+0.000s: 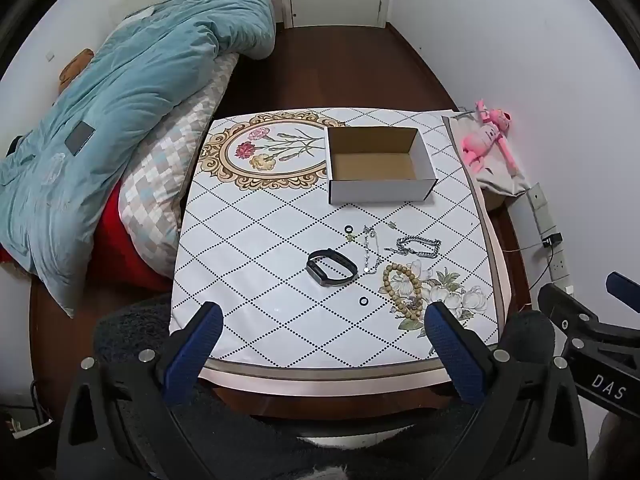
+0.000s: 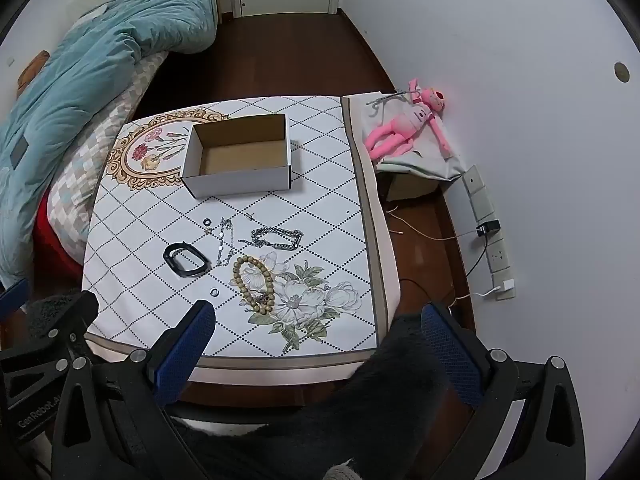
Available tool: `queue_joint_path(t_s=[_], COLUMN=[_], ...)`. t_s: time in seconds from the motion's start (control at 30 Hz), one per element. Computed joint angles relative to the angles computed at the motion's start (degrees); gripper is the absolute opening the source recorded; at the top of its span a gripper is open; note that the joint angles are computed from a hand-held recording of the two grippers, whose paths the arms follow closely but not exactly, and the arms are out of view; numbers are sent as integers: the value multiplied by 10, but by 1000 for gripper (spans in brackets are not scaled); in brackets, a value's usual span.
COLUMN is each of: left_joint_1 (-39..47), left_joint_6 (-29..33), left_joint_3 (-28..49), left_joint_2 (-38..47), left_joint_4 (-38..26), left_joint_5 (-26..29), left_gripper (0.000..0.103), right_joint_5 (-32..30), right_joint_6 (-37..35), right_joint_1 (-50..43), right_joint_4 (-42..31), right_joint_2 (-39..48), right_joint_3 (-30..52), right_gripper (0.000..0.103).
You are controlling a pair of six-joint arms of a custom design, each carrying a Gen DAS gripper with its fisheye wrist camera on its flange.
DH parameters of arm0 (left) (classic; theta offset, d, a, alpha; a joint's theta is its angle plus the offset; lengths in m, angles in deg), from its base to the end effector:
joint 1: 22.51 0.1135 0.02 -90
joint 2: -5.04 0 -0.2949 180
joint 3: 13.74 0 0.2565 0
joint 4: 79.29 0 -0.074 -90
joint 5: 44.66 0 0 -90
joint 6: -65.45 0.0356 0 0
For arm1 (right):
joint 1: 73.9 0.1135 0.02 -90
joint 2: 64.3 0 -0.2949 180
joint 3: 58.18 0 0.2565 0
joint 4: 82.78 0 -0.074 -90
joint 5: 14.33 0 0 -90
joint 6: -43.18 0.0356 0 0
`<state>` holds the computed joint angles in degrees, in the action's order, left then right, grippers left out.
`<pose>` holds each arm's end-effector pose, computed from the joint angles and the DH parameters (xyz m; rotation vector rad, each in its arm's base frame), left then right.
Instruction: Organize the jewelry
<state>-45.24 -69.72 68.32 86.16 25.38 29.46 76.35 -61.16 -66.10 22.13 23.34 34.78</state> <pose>0.2436 -0.0915 0.3048 -0.5889 2.6977 0.1081 0.2984 0.0405 0.3291 -0.5327 2.7381 -0.0449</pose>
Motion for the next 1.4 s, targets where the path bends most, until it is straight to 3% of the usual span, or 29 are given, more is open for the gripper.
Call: queue_joint_path(t_s=[0.83,1.4], left_joint_1=[8,6], left_joint_6=[2,-7], left_joint_3=[-27,-3], left_joint_2=[-16,-5], left_joint_4=[15,6], left_joint_5=[1,0], left_gripper=[103,103], right_joint_5=[12,16], right_joint_6=[4,-1], right_joint_1=[8,4], right_joint_4=[4,4], right_joint_2=[0,6], right_joint_3=[1,12], right_gripper=[103,103])
